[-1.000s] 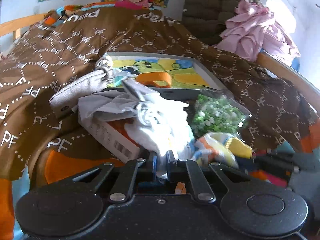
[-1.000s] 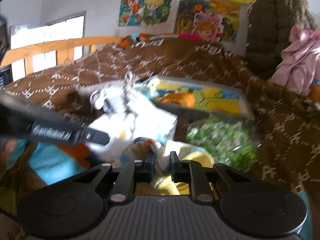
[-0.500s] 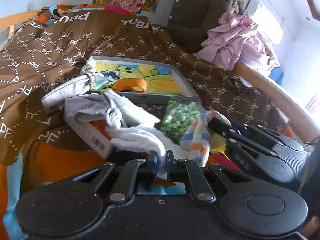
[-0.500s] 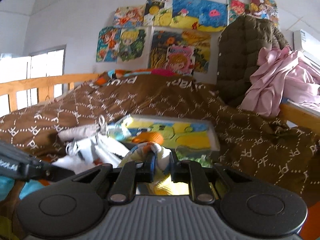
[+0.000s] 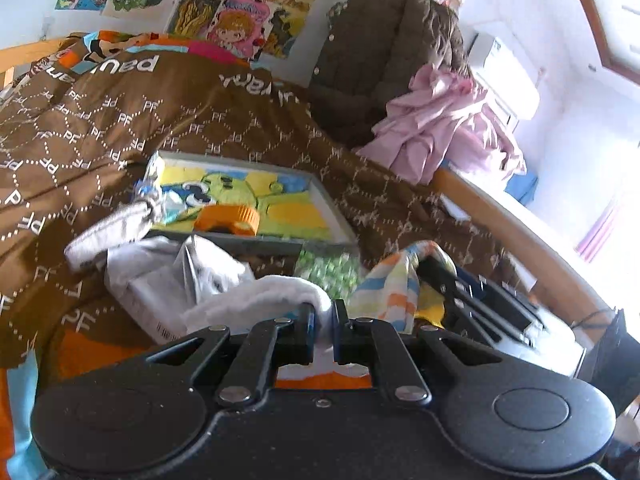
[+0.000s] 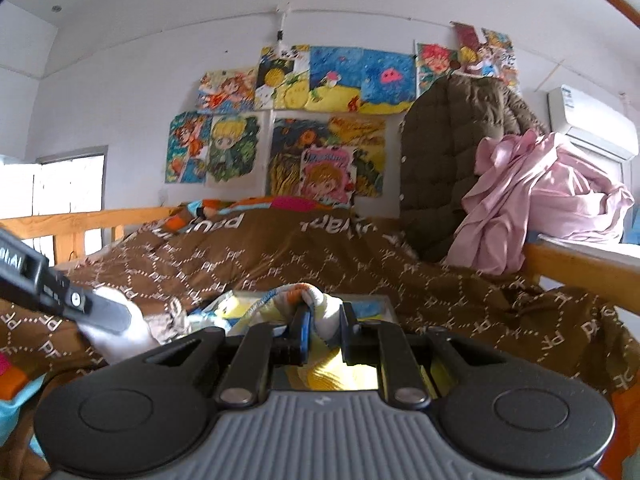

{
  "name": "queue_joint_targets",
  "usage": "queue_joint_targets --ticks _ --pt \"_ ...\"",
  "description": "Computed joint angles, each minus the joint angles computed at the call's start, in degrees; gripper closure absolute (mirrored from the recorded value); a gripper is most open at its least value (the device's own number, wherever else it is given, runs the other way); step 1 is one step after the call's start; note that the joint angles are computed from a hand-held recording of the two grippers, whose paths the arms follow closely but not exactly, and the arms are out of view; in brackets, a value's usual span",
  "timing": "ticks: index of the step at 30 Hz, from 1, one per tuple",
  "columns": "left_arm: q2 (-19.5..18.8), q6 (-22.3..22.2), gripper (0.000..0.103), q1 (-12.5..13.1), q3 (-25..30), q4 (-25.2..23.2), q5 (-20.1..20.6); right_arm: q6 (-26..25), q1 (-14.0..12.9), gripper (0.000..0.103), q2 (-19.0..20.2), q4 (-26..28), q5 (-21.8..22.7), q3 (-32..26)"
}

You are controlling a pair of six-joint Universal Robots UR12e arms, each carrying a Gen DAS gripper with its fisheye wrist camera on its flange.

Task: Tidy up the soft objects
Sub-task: 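Carry both cloths into the painted tray and open both tools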

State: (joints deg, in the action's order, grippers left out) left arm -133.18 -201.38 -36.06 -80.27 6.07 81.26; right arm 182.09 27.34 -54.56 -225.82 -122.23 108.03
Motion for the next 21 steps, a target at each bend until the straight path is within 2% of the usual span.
queue_joint_targets --ticks 6,12,16,21 --pt "-0.68 0.39 0.095 0.61 2.35 2.08 0.15 -1.17 -0.31 0.087 0.29 -1.43 -1.42 -0.78" --pt "-2.28 2.50 0.095 1.32 6.92 3.30 0.90 -3.60 -1.14 0.087 0.43 1.36 -0.62 -3.57" --pt "-4.19 0.38 0.095 2.08 12.10 0.66 1.63 -5.51 -2.81 0.087 1.42 5.03 2.37 -7.77" --pt "-7.85 2.77 0.095 3.25 19.31 -2.37 3.00 -5.14 -5.17 0.087 4.75 10.17 6.50 -15.14"
